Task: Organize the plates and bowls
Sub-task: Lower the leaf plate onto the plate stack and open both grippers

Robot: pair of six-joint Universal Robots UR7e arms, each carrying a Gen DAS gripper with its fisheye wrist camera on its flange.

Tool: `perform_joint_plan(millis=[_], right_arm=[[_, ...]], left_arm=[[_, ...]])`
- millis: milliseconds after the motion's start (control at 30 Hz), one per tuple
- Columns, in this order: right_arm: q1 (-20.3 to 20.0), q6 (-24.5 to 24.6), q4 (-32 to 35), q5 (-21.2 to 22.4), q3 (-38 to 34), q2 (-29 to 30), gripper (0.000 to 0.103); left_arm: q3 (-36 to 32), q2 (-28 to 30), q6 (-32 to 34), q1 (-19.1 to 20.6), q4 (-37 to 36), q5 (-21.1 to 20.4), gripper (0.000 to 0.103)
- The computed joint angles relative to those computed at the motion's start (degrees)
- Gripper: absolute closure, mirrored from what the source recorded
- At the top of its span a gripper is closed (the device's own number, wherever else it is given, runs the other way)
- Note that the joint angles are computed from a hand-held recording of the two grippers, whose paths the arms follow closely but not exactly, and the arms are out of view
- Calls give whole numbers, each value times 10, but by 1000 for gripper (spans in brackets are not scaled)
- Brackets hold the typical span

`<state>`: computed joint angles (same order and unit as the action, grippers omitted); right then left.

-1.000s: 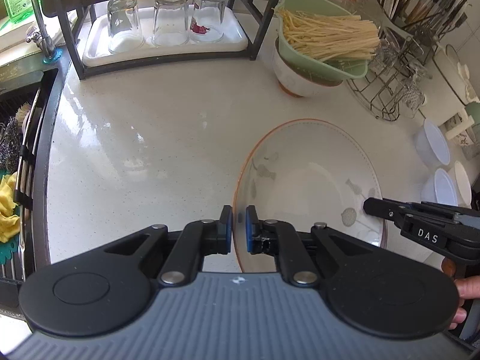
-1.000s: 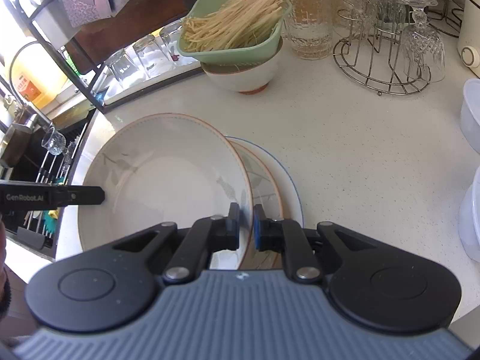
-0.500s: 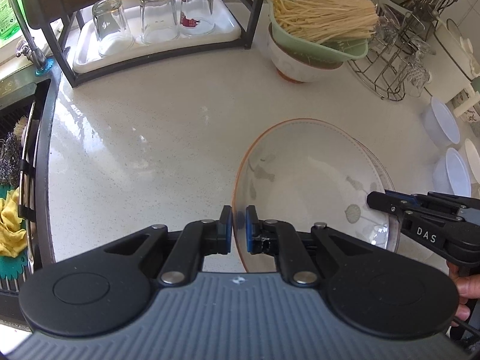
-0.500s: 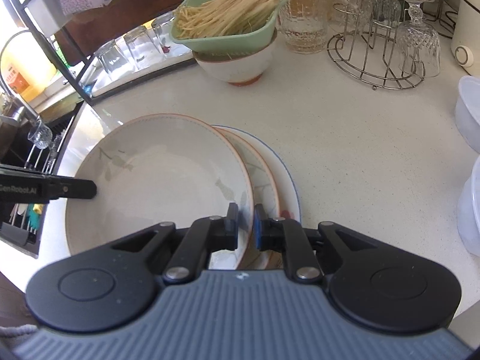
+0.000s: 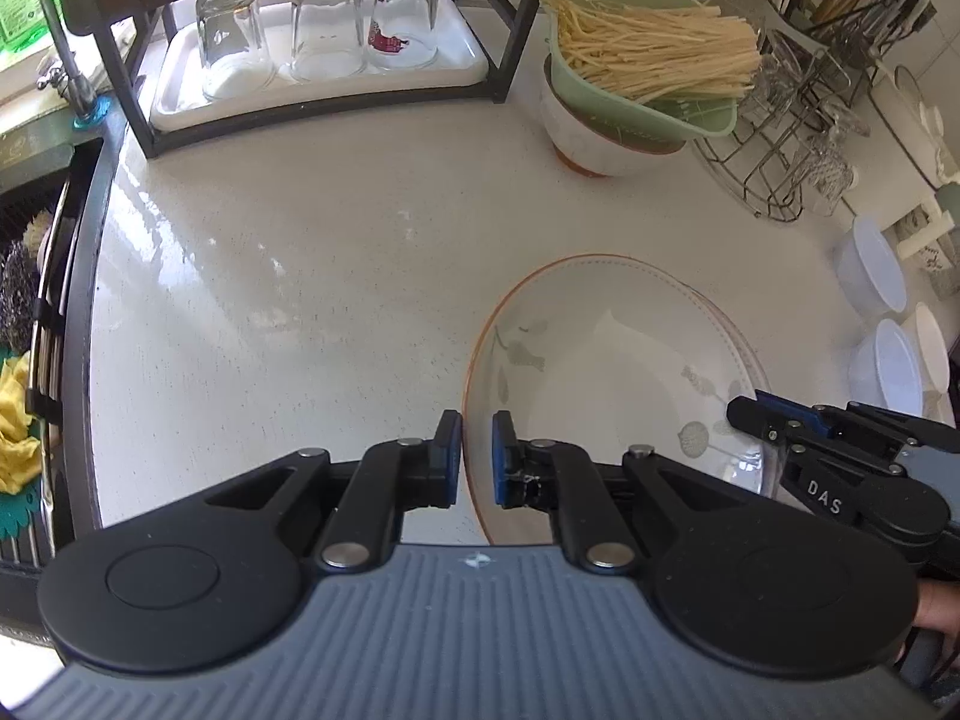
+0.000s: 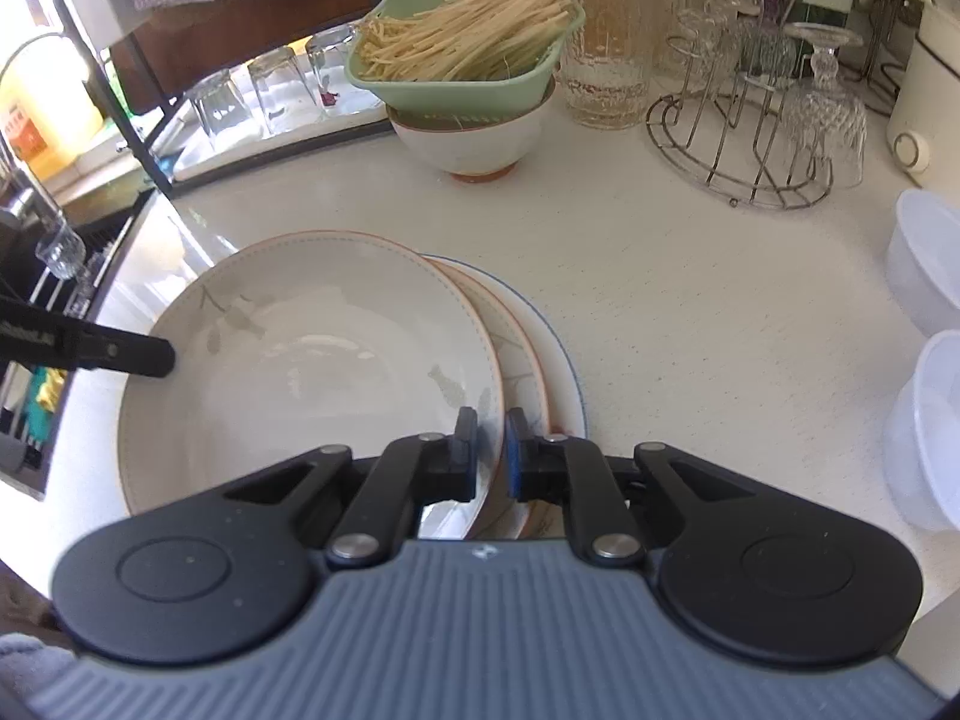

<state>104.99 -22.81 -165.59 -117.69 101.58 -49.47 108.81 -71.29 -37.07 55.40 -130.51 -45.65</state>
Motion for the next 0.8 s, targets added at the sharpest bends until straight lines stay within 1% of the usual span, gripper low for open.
perform_joint_plan(millis=[267, 367, 433, 567, 667, 733, 800], right_arm=[[4, 1, -7, -12, -4, 3, 91], [3, 12, 2, -9, -7, 2, 91], [3, 12, 2, -8, -6, 1, 91], [2, 18, 7, -5, -6, -2, 91], [1, 29, 12, -1, -5, -7, 91], [0, 37, 10, 2, -1, -13, 91], [0, 35, 1, 0, 4, -15, 91]], left_arm=[[20, -9, -11, -1, -25, -5, 93], [21, -4, -6, -5, -26, 9, 94], [23, -4, -4, -4, -33, 11, 96], [17, 0, -7, -4, -24, 15, 96], [12, -1, -23, 1, -19, 2, 96], [11, 2, -26, 1, -17, 3, 96], [10, 4, -28, 1, -15, 3, 96]])
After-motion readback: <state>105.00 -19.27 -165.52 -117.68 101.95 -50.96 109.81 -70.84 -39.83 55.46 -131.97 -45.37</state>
